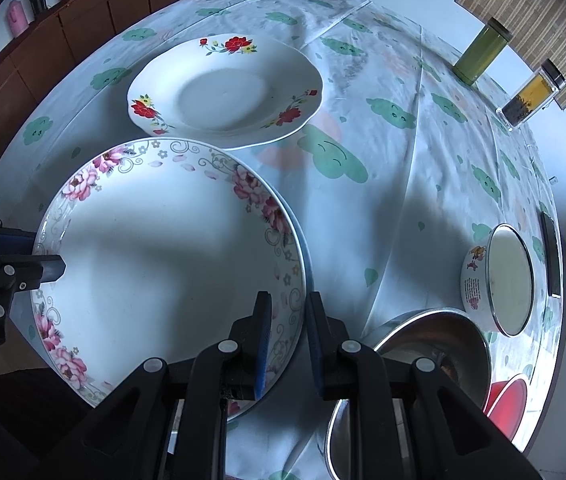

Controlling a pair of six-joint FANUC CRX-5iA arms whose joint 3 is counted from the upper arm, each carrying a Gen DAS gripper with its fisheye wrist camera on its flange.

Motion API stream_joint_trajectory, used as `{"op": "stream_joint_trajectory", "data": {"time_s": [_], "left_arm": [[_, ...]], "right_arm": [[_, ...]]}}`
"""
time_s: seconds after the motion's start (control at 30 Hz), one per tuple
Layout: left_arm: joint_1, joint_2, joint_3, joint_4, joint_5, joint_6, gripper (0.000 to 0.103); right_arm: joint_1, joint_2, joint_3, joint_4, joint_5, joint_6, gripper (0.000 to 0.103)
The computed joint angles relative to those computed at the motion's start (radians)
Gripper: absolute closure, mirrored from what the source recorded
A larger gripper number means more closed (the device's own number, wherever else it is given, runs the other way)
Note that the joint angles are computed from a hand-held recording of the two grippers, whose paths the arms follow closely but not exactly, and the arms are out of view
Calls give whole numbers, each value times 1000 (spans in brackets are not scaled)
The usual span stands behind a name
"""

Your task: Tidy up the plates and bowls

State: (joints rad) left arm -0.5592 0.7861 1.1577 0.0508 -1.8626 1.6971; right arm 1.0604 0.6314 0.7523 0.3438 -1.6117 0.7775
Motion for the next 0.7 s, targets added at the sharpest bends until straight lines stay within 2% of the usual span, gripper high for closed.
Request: {"op": "stream_joint_trajectory", "data": {"time_s": [0.33, 0.63, 0.67, 0.7], "left_arm": [[-15, 23, 46, -32, -23, -43, 87], [-21, 38, 72, -44, -40, -57, 85], [-23, 43, 83, -52, -48, -61, 82], [-25, 37, 75, -48, -38, -58, 73]], "right_arm": [[6, -21, -10, 55, 74, -34, 83], [2, -25, -20, 56, 84, -49, 83], [1, -30, -27, 61, 92, -60, 83], [1, -34, -32, 61, 97, -67, 83]]}}
